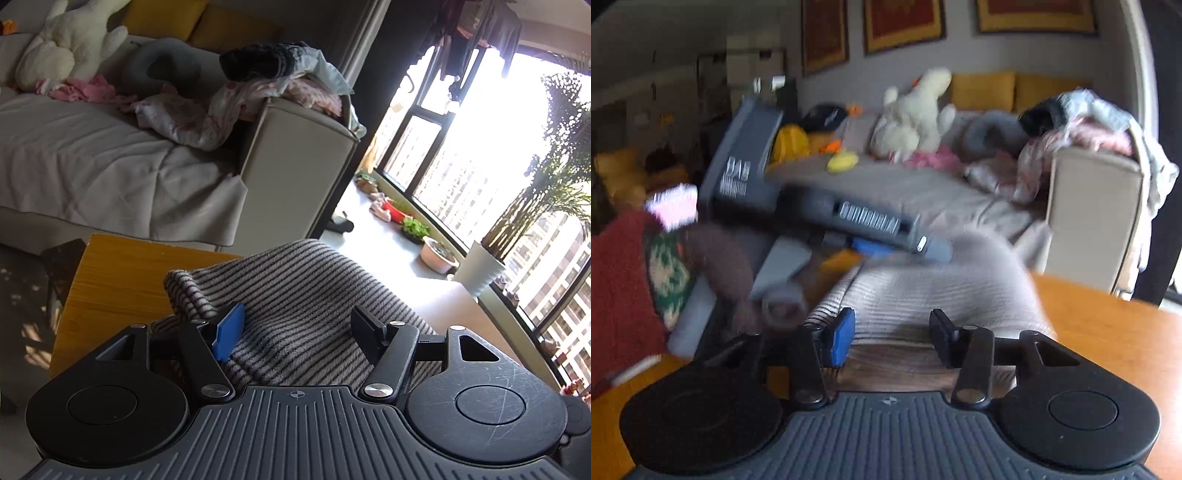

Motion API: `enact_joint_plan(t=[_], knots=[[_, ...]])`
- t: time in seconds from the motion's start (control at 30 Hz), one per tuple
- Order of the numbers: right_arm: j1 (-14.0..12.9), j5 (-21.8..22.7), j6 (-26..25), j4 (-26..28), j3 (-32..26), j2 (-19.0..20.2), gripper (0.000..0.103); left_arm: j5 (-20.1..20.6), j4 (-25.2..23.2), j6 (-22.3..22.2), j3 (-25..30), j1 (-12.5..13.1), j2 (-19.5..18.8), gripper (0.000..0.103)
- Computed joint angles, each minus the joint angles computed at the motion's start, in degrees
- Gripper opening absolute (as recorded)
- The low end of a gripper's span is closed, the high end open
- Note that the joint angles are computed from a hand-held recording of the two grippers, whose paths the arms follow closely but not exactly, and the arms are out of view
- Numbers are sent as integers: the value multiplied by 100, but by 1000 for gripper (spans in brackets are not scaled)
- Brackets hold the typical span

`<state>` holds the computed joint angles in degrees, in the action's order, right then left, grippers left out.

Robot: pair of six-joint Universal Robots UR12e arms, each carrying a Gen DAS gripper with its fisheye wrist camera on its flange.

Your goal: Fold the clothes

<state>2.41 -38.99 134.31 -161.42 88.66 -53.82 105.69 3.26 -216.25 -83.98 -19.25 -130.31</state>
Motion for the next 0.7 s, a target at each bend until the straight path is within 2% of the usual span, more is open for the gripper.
enact_joint_plan(t=[0.07,0.23,0.3,0.33,0.37,0.43,0.5,0.57,0.7], knots=[[24,-86,40,-622,190,10,45,24,10,17,0,-23,7,82],[17,-136,240,-590,168,-11,45,451,-420,113,199,-163,-4,86],[-56,-31,471,-598,193,-40,50,638,-505,58,208,-235,34,86],[-99,17,576,-539,195,-58,60,778,-553,23,190,-289,74,86],[-159,86,656,-446,199,-82,76,941,-613,-52,176,-351,108,87],[-276,104,888,-543,261,-123,96,1418,-870,-346,148,-538,186,97],[-398,2,1138,-777,349,-164,100,1744,-1128,-649,116,-739,240,102],[-503,-117,1298,-752,392,-206,103,1935,-1424,-983,90,-947,285,103],[-635,-697,1452,-381,459,-326,103,1999,-2620,-2151,259,-1253,280,103]])
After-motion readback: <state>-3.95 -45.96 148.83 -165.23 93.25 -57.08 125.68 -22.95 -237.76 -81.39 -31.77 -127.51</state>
